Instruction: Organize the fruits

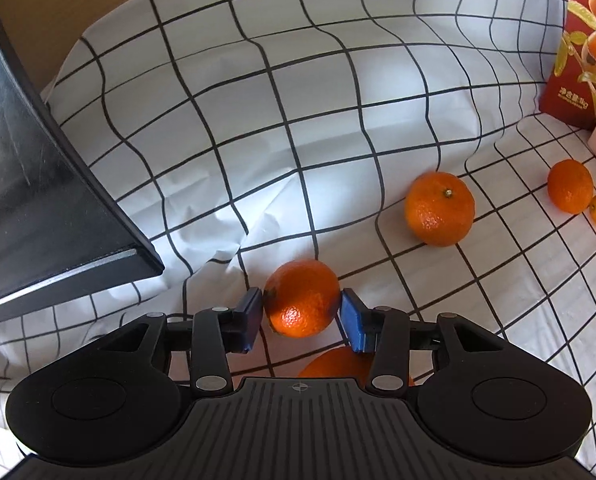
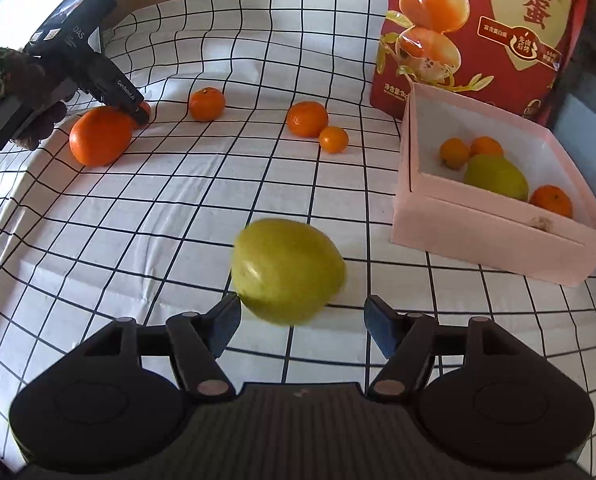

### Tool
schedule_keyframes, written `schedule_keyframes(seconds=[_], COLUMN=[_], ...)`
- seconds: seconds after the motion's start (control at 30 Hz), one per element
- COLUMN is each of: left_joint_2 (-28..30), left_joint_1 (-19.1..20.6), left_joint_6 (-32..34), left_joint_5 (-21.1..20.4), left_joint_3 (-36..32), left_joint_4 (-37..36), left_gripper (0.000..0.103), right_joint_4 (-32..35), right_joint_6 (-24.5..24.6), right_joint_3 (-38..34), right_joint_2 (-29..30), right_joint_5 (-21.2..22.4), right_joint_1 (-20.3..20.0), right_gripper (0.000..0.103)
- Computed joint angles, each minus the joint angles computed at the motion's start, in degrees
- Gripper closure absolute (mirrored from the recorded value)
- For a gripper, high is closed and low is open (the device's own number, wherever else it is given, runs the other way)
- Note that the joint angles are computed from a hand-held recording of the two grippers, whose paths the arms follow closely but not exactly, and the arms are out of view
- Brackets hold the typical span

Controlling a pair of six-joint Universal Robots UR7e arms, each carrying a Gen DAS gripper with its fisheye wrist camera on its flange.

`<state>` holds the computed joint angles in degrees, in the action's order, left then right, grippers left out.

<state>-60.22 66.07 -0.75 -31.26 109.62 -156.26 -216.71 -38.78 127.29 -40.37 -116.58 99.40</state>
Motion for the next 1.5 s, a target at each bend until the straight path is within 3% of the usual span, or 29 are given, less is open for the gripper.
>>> schedule_keyframes(seconds=[0.23, 0.37, 0.47, 0.73, 0.9, 1.3, 1.5], left_joint_2=[-2.7, -3.8, -4.9, -5.8, -5.4, -5.5, -4.7], left_joint_1=[-0.3, -3.8, -6.8, -11.5, -13.7, -15.1, -14.6], left_joint_6=[-2.5, -0.2, -1.1, -15.2, -22.8, -26.6, -27.0], left_joint_5=[-3.7, -3.5, -5.6, -16.6, -16.2, -15.7, -17.0], left_joint_3=[3.6, 7.1, 10.1, 20.3, 24.3, 27.8, 27.3], left_joint_4=[-7.3, -13.5, -16.2, -17.2, -14.3, -18.2, -18.2], left_gripper=[0.057, 0.057, 0.057, 0.057, 0.057, 0.056, 0.055], right_joint_4=[-2.2, -2.2, -2.2, -3.3, -2.5, -5.7, -6.3], right_joint_6=[1.7, 3.0, 3.6, 3.7, 3.1, 0.1, -0.3], right_joint_3=[1.3, 2.0, 1.9, 1.9, 2.0, 1.7, 1.7], right_joint_2=[-0.2, -0.7, -0.4, 1.0, 1.0, 2.7, 3.1], right_joint_5=[-0.2, -0.1, -0.3, 0.3, 0.5, 0.9, 1.3], right_joint_1=[-0.2, -0.6, -0.8, -1.1, -1.8, -2.7, -3.0], right_gripper=[0.03, 0.029, 0.029, 0.027, 0.022, 0.002, 0.0])
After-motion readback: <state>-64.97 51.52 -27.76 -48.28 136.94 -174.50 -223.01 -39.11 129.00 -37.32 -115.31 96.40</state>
